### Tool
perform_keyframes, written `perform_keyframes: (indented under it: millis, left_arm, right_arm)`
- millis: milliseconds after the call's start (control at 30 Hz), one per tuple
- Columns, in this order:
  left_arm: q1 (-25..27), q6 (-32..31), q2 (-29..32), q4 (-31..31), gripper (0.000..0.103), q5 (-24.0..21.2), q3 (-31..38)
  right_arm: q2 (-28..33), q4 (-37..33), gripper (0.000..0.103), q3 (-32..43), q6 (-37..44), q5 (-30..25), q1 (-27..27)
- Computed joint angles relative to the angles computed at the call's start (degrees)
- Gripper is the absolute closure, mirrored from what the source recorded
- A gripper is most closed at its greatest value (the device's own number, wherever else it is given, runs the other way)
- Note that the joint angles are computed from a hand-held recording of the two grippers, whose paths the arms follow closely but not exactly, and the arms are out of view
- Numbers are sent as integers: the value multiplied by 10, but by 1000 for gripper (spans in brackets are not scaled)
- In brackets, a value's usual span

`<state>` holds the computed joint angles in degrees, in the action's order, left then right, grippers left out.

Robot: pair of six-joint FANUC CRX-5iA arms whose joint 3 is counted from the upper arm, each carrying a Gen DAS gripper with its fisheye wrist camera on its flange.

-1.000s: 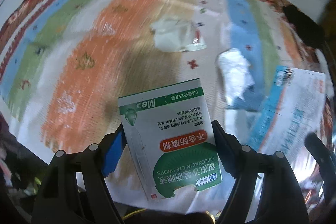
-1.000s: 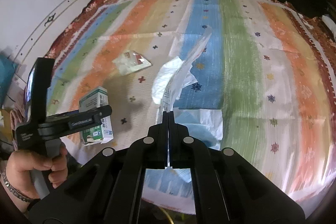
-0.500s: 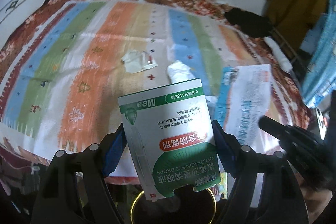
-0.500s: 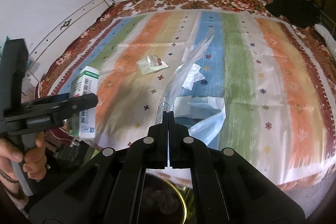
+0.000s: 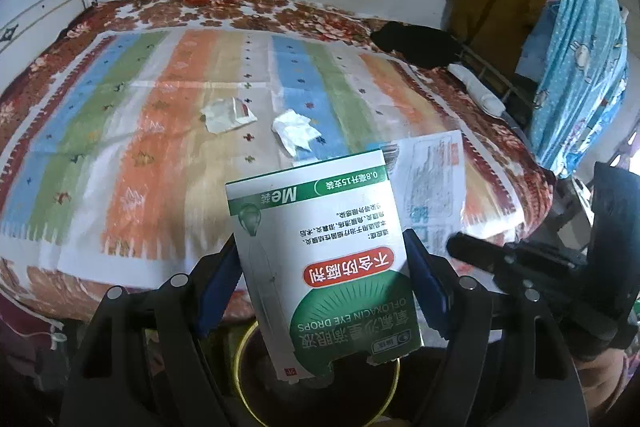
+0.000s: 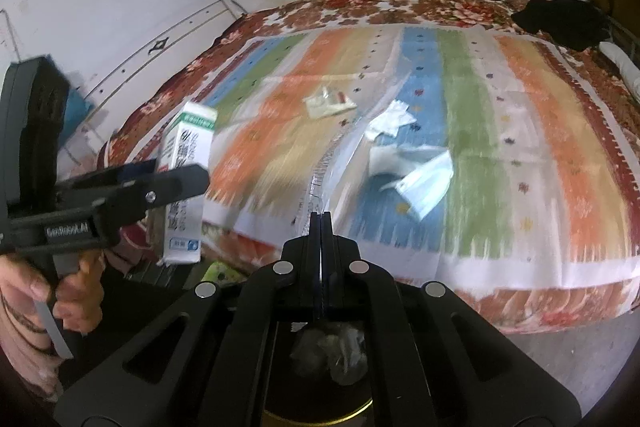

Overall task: Collect trash
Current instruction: 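Lift the medicine box and plastic wrapper and carry both over the bin, then open both tools to drop the box and wrapper into the bin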

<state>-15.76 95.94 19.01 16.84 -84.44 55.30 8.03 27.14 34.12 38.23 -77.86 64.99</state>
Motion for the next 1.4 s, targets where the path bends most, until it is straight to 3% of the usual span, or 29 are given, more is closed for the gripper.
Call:
perform_keyframes:
  millis: [167, 300, 733, 833, 900, 933, 1067, 1400]
  left_arm:
    - [0, -12, -47, 14, 27, 28, -85]
    - [-2, -7, -79, 12, 27, 38, -144]
    - [-15, 40, -98, -17, 27, -7, -203]
    - [-12, 47, -95, -3, 26, -13, -210]
    - [-8, 56, -96, 1, 16, -8, -215]
    - [-6, 64, -97, 1, 10, -3, -217]
    - [7, 85, -99, 22, 10, 1, -228]
    - [4, 104, -67, -31, 10, -34, -158]
  right_arm:
    - [-28, 1, 103, -51, -31, 14, 28]
    - [-34, -10, 103, -67, -59, -9, 44]
    - [-40, -52, 103, -99, -114, -37, 77]
    - [-37, -74, 98, -92, -127, -48, 68]
    - [-38, -70, 75, -94, -135, -50, 66]
    - [-40, -68, 70, -97, -138, -46, 65]
    - [-44, -64, 67, -103, -144, -39, 64]
    - [-48, -79, 60, -101, -151, -14, 39]
